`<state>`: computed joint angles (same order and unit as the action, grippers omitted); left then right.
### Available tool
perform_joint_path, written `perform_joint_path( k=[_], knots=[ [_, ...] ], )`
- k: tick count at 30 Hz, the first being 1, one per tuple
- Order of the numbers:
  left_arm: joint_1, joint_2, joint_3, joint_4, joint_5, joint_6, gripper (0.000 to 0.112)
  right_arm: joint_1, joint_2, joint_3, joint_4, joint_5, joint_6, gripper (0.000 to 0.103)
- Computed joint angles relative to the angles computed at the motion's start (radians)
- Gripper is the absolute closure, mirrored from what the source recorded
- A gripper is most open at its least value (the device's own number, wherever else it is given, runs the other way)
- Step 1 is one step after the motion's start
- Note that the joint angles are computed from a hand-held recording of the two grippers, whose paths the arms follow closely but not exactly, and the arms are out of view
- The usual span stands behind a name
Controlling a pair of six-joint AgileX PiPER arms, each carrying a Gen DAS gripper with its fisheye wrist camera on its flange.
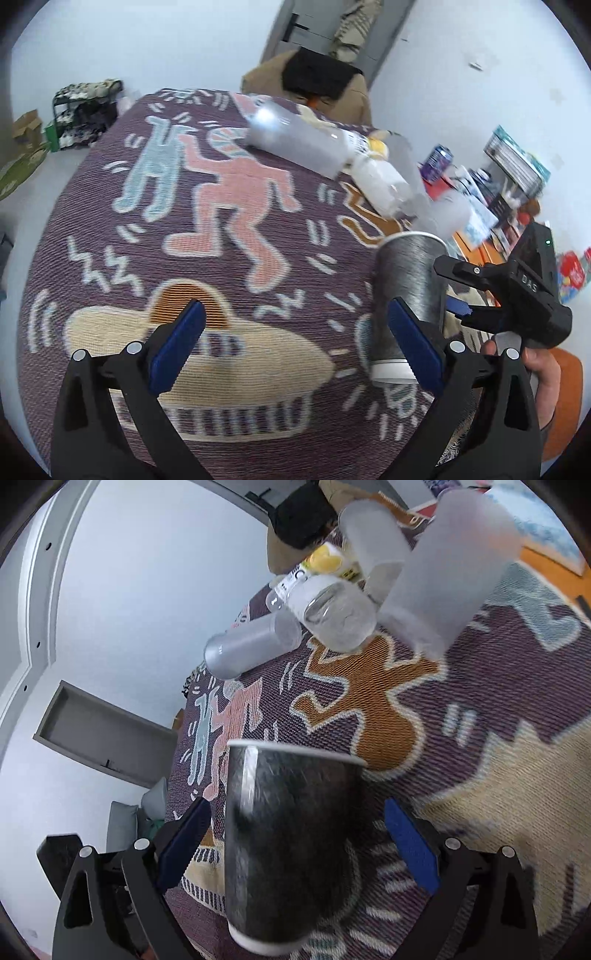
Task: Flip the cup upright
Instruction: 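Rotate the left gripper to turn the black cup rim-up, then lower the upright black cup onto the blanket with the left gripper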
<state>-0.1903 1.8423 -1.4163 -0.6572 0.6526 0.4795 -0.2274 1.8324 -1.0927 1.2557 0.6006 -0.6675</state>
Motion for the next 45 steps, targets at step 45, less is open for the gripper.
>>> perform_joint_path(
  k=[45],
  knots=[
    [0.142, -0.134, 0.179, -0.193, -0.078, 0.149, 0.015, 0.532, -0.239, 0.302, -0.411, -1.089, -0.001, 0.024]
  ],
)
